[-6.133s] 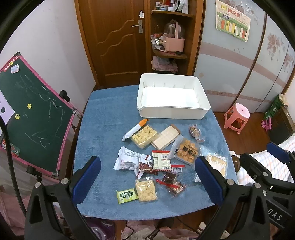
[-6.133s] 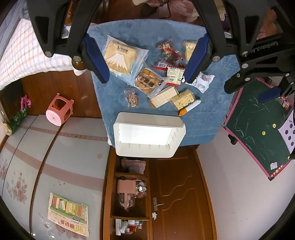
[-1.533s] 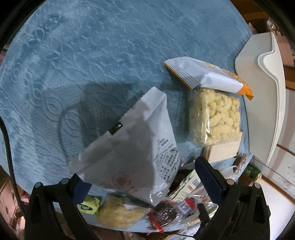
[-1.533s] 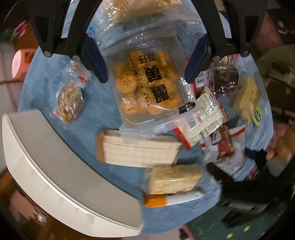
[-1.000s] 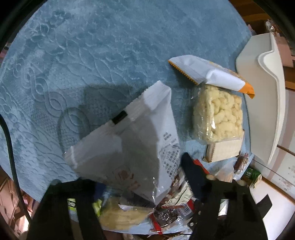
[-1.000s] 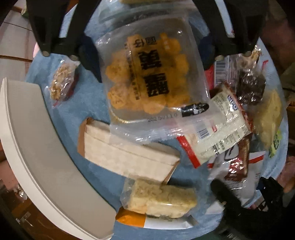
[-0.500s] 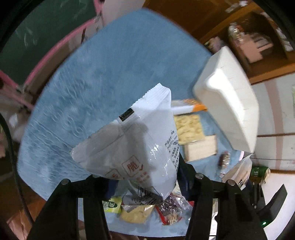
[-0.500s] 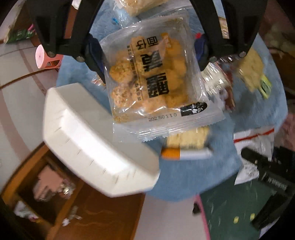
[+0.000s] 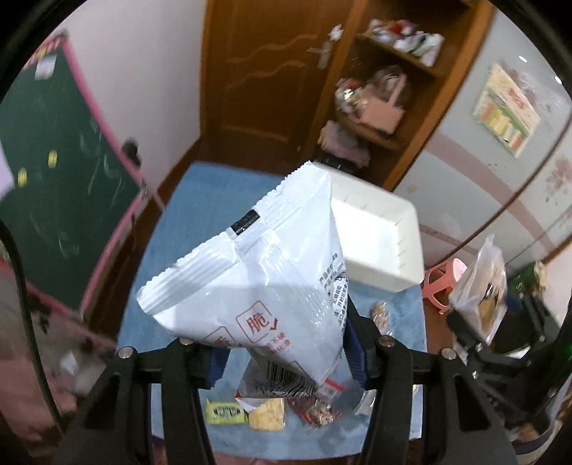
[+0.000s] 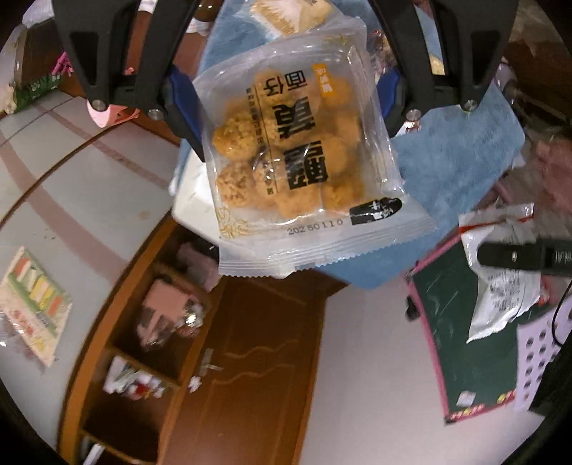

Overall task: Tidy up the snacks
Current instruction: 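Lift both held bags and carry them over the white bin, then lower both bags into the white bin and open both tools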

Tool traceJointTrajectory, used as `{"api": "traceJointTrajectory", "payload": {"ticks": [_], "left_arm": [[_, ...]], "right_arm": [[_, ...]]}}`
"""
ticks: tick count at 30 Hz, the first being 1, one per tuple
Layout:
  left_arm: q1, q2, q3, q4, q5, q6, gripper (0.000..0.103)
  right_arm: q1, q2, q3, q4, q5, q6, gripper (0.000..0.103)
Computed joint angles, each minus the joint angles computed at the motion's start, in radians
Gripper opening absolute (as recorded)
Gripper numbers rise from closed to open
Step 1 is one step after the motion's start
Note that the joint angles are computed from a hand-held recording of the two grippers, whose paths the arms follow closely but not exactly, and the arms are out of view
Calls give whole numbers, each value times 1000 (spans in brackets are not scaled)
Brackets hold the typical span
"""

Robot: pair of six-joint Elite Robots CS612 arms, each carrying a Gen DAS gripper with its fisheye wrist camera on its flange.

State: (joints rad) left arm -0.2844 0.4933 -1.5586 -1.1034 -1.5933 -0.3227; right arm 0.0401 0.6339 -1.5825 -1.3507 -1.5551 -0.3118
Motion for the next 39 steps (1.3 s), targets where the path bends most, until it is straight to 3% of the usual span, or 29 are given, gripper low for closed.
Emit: {"api": "traceJointTrajectory", "payload": {"ticks": [5, 9, 21, 25, 26, 28, 29, 30, 32, 35, 37, 39], "left_arm": [[-9, -73, 109, -80, 35, 94, 53], [-10, -140, 243, -167, 16, 148, 53], [-34, -321, 807, -387, -24, 292, 53], [-42, -379, 991, -420, -32, 307, 54], [-44, -398, 1043, -434, -38, 309, 56], [-44, -437, 1141, -457, -53, 319, 72], [-43, -433, 1136, -451, -62, 321, 87], [-42, -441, 1160, -467, -78, 323, 92], [-41, -450, 1186, -480, -91, 318, 92], [-36, -468, 1235, -461, -98, 312, 95], [-37, -433, 1165, -436, -69, 292, 103], [-36, -413, 1125, -432, -50, 279, 102]], "right_arm": [[-10, -68, 74, -51, -48, 64, 80], [-16, -123, 163, -103, -94, 133, 81], [-41, -244, 545, -159, -191, 279, 81], [-56, -280, 666, -154, -176, 347, 82], [-62, -285, 689, -157, -158, 368, 82], [-71, -286, 709, -153, -117, 401, 84], [-74, -284, 711, -145, -99, 417, 84], [-79, -284, 717, -131, -75, 437, 84], [-83, -275, 713, -134, -55, 445, 87], [-71, -252, 679, -175, -137, 414, 97], [-70, -246, 667, -194, -158, 416, 102], [-74, -241, 651, -203, -138, 433, 103]]}}
